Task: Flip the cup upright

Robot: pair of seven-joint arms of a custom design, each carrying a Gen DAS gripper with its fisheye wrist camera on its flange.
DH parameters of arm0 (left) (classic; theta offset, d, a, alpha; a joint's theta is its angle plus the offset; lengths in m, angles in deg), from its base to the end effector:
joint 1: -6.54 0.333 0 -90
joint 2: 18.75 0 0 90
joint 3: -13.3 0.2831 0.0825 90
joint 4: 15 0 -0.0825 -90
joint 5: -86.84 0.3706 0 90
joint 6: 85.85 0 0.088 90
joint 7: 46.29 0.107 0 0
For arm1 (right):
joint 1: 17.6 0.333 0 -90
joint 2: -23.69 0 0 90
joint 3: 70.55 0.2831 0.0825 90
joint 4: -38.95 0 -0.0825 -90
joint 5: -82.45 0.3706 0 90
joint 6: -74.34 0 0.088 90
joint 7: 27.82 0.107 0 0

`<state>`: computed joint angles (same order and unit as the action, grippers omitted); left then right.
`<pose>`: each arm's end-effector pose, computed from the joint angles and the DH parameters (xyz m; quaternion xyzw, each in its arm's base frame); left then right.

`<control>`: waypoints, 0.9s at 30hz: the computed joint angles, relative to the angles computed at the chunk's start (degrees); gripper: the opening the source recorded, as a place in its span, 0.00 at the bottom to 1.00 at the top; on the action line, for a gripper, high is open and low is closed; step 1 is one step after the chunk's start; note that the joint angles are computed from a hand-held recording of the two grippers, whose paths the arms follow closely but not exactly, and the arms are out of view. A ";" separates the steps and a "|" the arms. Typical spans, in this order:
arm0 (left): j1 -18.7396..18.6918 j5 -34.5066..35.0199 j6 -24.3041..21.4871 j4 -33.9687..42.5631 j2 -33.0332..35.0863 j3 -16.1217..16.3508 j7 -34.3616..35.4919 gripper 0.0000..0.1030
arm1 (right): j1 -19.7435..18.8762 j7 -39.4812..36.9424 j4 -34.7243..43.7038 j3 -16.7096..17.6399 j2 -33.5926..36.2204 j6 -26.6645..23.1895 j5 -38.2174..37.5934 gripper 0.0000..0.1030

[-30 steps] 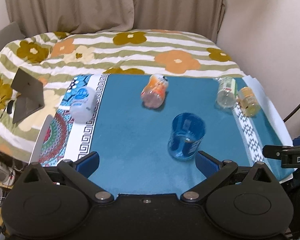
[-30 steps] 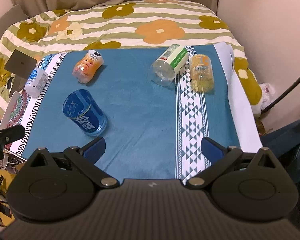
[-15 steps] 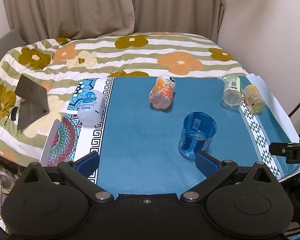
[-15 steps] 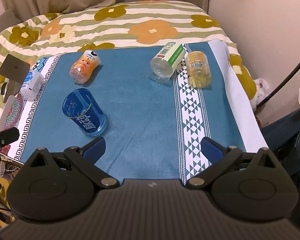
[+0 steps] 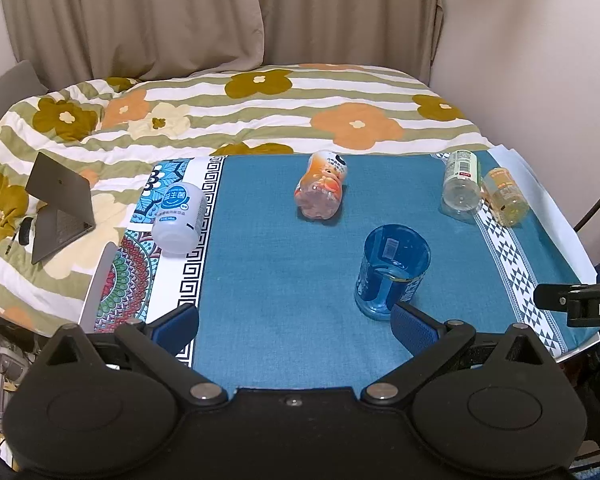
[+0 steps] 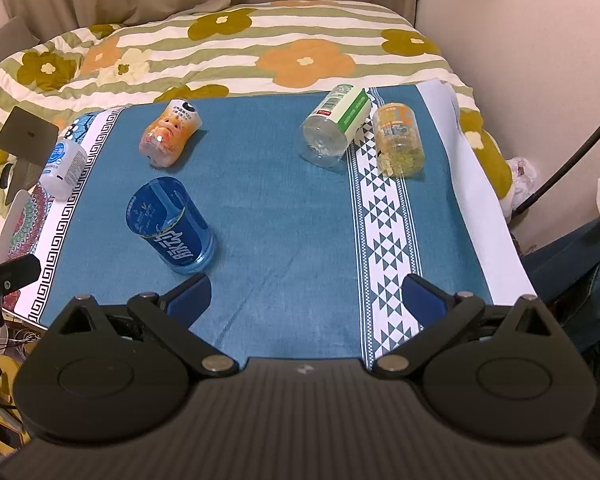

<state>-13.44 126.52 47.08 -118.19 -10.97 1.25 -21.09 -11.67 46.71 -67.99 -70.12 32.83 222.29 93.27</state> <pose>0.5333 -0.3133 0.4858 -0.7299 0.5984 -0.1989 0.2640 0.6232 0.0659 0.4659 -0.7573 0.5889 -0.1622 0.2310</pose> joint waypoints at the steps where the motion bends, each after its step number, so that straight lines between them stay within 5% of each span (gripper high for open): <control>1: -0.03 0.07 -0.09 0.10 0.06 0.00 0.01 1.00 | 0.02 0.07 0.02 0.00 0.01 0.02 -0.04 1.00; 27: -0.35 1.05 -0.92 0.76 0.32 0.10 0.31 1.00 | -0.39 -0.54 0.24 -0.04 -0.01 -0.06 0.69 1.00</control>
<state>-13.79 127.57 46.16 -117.43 -10.65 1.35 -20.78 -12.06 46.17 -67.75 -70.16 32.82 222.22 93.97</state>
